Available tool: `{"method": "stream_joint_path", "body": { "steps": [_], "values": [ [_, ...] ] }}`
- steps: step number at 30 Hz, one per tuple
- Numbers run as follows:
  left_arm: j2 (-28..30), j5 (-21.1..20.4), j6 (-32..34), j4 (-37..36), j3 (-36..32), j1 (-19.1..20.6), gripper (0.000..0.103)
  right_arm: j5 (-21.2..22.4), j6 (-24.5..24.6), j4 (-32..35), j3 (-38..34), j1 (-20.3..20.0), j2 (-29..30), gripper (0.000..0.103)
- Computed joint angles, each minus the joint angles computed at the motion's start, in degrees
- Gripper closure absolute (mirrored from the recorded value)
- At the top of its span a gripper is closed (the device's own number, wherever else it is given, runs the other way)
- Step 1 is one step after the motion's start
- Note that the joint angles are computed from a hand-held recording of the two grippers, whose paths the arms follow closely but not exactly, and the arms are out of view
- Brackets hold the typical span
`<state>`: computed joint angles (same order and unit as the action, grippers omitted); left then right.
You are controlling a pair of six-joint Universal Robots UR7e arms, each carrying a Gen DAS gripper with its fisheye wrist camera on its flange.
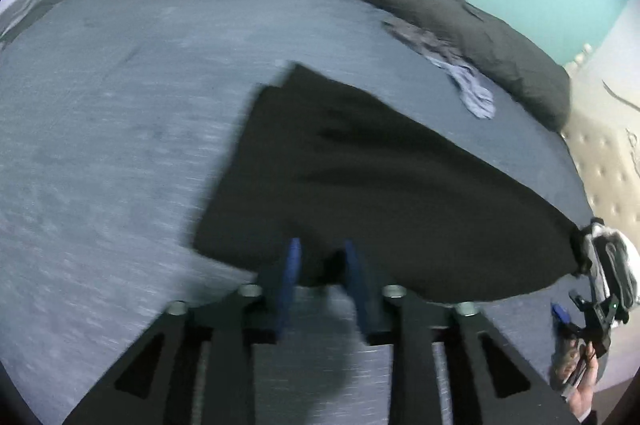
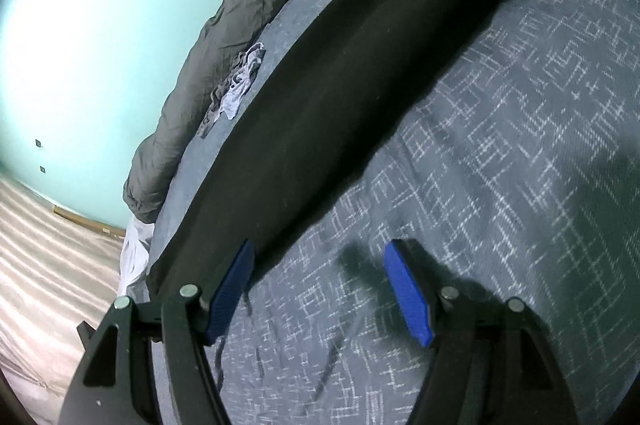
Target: Fold clothes
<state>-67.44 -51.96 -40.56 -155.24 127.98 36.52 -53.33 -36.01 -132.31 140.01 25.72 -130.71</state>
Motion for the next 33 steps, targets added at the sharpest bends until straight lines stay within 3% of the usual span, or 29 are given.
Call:
{"method": "stream_joint_path", "body": {
  "steps": [5, 9, 12, 25, 29, 33],
  "values": [
    [9.66, -2.94, 0.55, -9.54, -1.94, -2.87, 0.061, 0.66, 0.26, -2.18, -0.23, -0.52, 0.60, 0.034],
    [14.94, -3.96, 0.93, -12.27, -4.07, -4.11, 0.058, 1.02, 0.60, -2.85, -0.27, -0.98, 0.79, 0.034],
    [18.33, -4.62, 1.39, -13.64, -5.80, -4.84, 0.050, 0.22, 0.87, -4.41, 0.02, -0.57, 1.03, 0.034],
    [20.21, -5.14, 3.40, -15.44, -5.34, -6.69, 0.020, 0.20, 1.92, -9.97, 1.73, -0.23, -1.37, 0.034],
    [20.61, -5.03, 3.23, -15.83, -5.65, -6.64, 0.004, -2.39, 4.31, -12.95, 0.50, 1.33, -1.11, 0.034],
    [20.43, -5.26, 2.75, -15.25, -5.50, -6.78, 0.003, -12.00, 6.87, -18.32, -3.11, 7.39, 2.91, 0.034]
  ]
}}
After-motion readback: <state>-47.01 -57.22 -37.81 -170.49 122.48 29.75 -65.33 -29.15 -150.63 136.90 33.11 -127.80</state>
